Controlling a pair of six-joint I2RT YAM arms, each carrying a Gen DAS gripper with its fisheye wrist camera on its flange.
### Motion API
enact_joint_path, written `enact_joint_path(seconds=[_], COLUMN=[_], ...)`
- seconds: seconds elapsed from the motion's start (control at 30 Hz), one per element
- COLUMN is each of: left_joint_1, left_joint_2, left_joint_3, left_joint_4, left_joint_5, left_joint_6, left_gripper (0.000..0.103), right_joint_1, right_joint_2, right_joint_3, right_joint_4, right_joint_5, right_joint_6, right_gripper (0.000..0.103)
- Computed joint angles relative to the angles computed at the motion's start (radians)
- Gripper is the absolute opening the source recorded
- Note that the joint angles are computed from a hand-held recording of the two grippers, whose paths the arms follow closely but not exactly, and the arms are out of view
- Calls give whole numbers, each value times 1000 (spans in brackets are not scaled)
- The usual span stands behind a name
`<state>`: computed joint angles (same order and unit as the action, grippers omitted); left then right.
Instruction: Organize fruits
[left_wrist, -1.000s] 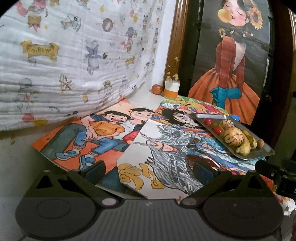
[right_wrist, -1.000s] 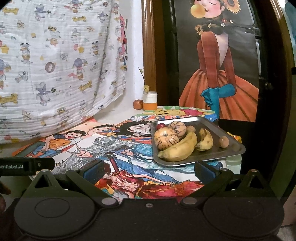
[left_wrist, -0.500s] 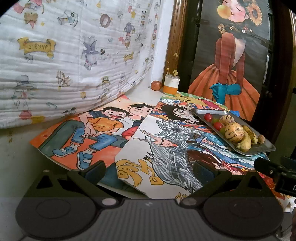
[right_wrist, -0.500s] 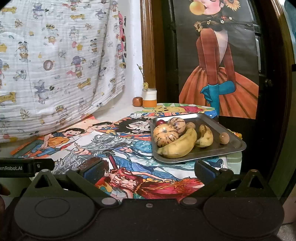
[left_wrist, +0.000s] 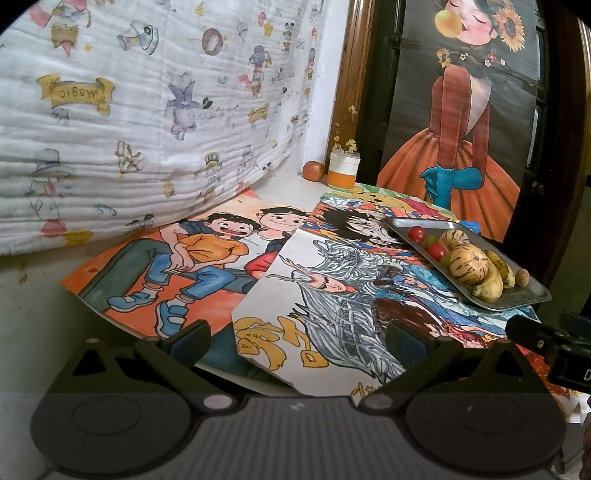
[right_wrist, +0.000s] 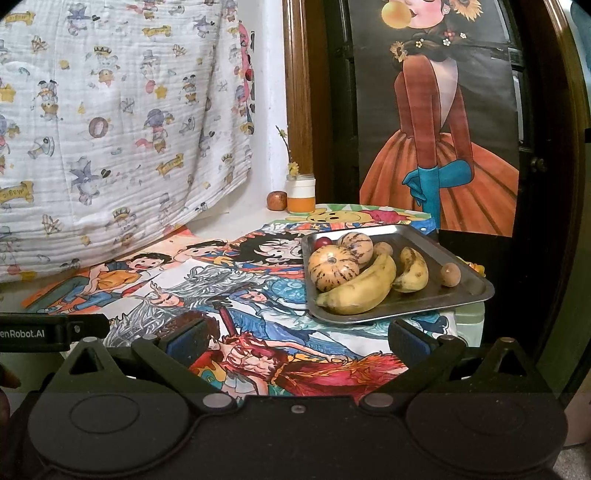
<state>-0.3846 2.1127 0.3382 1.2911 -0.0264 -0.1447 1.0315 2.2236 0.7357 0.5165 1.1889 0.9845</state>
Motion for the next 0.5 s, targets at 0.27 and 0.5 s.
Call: enact_joint_path(seconds=[0.27,0.5], left_joint_1=[0,3], left_joint_2=[0,2], left_joint_3=[-1,-1], left_joint_4=[0,2], left_joint_5=[-1,2], left_joint_6=[0,-1], left_gripper=[103,103], right_joint_1=[0,-1], right_joint_2=[-2,2], right_joint_3=[-1,-1], right_joint_4=[-2,9], right_joint_5=[-1,-6], right_joint_6=[1,-6], right_gripper=[102,102])
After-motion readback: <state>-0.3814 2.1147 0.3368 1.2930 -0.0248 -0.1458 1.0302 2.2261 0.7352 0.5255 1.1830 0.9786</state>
